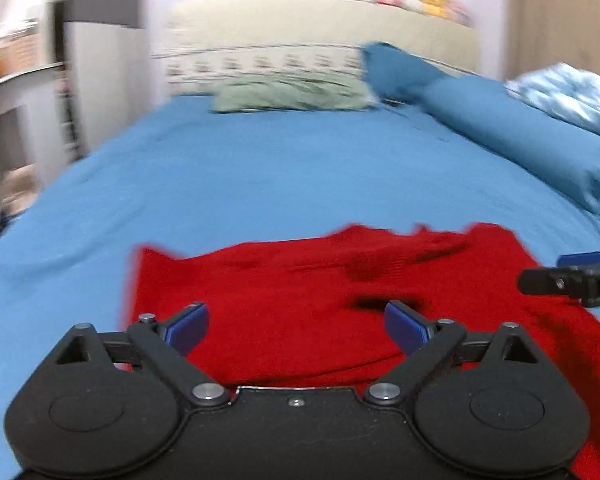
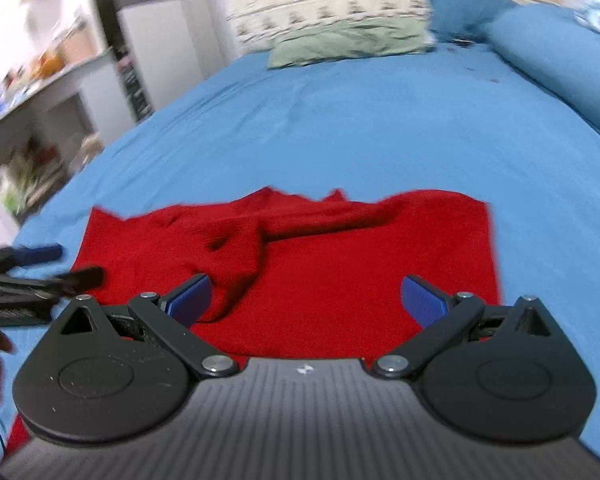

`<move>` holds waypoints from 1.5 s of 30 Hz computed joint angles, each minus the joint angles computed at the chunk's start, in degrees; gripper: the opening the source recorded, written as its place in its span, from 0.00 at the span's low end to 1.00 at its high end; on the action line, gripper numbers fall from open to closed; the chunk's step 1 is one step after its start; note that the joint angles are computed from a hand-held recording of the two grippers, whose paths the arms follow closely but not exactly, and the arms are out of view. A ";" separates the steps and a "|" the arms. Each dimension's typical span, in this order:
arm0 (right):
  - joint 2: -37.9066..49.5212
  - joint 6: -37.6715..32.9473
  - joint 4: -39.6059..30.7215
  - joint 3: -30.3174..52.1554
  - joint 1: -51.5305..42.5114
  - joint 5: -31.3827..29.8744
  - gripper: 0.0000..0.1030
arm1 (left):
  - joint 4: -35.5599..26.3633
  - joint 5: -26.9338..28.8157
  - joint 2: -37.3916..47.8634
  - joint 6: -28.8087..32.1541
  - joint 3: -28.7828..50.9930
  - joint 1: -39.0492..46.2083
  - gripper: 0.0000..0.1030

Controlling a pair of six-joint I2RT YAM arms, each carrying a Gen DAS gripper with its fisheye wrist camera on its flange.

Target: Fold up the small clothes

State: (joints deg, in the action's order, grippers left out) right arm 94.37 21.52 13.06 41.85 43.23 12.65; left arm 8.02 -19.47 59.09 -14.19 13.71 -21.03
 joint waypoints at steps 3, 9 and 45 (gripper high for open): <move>7.76 -5.46 -2.45 7.68 3.96 2.20 1.00 | 1.94 1.75 -2.59 0.68 -4.22 6.33 0.94; 23.67 -14.07 -4.25 22.97 9.81 11.30 0.86 | 5.10 5.62 4.14 0.61 -4.09 11.86 0.94; 18.84 4.30 5.27 11.99 -0.89 3.79 0.19 | 24.07 11.14 23.57 7.43 -7.22 24.27 0.94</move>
